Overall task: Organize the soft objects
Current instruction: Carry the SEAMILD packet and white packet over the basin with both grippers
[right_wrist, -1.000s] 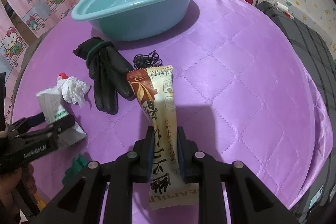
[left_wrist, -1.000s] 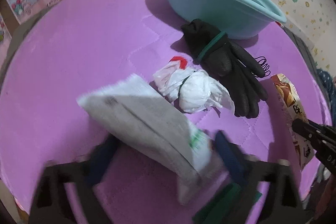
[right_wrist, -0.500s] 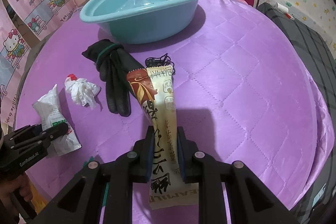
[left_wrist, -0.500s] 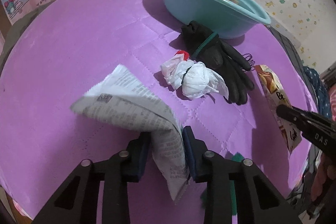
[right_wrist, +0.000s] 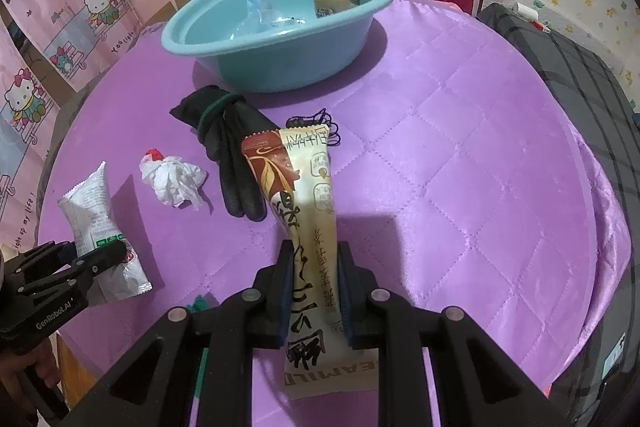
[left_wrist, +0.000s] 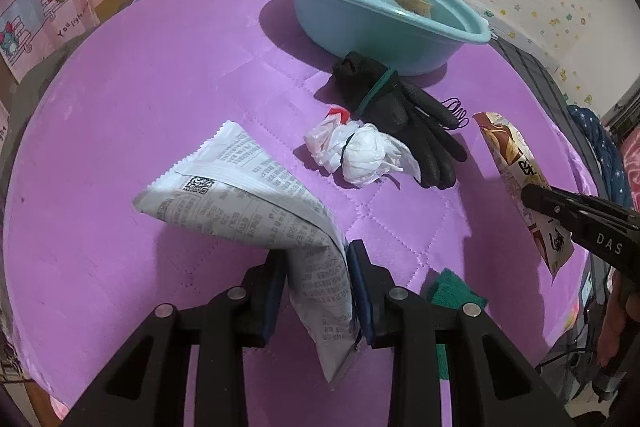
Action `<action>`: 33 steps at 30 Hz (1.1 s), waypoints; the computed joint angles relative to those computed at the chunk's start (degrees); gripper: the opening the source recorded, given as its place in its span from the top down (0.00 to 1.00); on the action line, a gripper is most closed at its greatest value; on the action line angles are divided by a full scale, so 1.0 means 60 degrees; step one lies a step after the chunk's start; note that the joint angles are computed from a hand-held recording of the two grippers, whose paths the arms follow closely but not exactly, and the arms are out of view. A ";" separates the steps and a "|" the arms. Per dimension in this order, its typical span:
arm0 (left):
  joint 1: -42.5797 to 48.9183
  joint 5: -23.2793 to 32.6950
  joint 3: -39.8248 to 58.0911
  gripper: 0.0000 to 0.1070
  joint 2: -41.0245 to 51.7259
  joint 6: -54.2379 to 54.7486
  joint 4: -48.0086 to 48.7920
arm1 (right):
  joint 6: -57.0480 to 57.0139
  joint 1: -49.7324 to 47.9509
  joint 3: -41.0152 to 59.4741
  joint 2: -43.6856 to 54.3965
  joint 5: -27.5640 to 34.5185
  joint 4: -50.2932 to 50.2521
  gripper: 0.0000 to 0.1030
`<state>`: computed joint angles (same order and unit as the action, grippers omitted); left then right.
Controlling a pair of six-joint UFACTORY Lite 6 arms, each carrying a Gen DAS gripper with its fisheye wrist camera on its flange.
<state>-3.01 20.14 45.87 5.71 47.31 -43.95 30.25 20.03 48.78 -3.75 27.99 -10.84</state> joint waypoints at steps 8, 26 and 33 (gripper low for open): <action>-0.0111 0.0435 0.0311 0.68 -0.0382 -0.0549 0.0953 | 0.0200 0.0112 0.0505 -0.0224 0.0751 -0.0020 0.80; -0.0322 0.2192 0.2382 0.68 -0.0118 -0.0485 0.1200 | -0.0844 -0.0221 0.3005 0.0538 0.1847 0.0803 0.80; -0.0685 0.2464 0.3905 0.68 0.0834 -0.0825 0.1562 | -0.1423 -0.0512 0.4486 0.1617 0.2050 0.1141 0.80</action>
